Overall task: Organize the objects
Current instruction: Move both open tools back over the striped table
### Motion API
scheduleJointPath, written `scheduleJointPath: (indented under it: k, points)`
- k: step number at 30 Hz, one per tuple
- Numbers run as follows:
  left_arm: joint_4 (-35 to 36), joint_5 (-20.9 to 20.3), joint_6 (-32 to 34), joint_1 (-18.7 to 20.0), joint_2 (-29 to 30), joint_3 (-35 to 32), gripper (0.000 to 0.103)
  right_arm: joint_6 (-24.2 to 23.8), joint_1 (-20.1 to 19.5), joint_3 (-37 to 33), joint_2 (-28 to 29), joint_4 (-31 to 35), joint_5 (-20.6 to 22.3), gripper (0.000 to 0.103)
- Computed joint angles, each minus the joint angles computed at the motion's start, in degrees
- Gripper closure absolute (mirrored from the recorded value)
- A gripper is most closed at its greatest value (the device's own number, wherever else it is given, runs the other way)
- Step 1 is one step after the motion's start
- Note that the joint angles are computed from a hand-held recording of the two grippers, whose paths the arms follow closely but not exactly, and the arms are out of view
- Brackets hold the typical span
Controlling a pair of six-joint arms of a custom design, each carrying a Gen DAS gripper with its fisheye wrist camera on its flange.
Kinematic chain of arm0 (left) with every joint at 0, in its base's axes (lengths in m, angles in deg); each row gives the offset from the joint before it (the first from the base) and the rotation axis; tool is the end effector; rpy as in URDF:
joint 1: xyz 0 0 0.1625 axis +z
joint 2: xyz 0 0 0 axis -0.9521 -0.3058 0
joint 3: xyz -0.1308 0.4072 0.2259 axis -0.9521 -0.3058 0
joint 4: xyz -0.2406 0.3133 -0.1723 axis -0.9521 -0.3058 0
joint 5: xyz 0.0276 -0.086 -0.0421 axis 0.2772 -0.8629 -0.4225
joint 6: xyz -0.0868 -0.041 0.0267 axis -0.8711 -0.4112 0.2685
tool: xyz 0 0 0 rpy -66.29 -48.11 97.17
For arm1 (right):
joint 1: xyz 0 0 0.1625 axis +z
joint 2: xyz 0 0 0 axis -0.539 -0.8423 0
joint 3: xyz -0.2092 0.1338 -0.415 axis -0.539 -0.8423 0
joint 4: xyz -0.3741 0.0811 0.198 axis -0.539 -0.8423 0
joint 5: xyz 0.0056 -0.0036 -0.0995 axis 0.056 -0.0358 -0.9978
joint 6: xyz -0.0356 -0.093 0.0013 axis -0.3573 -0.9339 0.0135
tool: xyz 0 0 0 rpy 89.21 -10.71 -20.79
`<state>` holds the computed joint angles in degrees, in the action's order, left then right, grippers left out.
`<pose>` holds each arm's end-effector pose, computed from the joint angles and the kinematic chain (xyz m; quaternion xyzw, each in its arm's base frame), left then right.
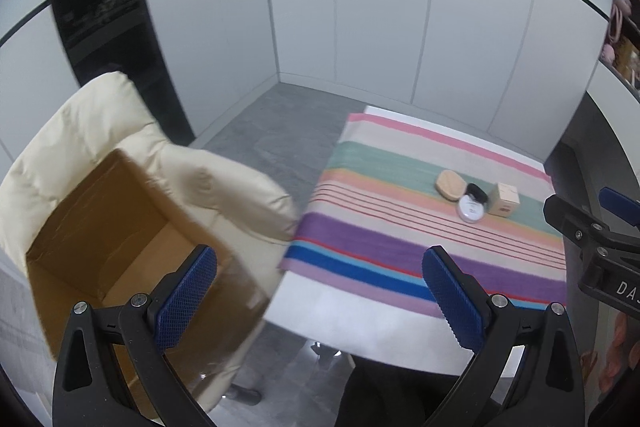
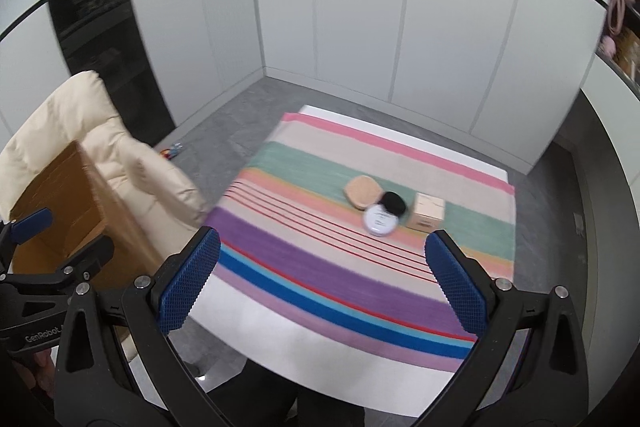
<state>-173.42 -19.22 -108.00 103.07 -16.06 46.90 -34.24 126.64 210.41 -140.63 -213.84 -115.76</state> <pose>-0.4604 -0.5240 0.0801 0.1759 0.8713 -0.2863 0.3577 0.1082 -0.4993 0.3987 0.0999 -0.8625 0.3353 0.3658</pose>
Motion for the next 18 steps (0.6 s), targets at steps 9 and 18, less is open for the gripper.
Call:
scheduleJointPath:
  k: [9, 18]
  points:
    - [-3.7, -3.7, 6.3, 1.4, 8.3, -6.9, 0.000, -1.3, -7.5, -1.6, -1.3, 0.8, 2.3, 0.000]
    - [-5.8, -5.6, 11.5, 3.1, 16.0, -14.0, 0.000, -2.6, -14.2, -3.9, -0.6, 0.9, 4.5, 0.000]
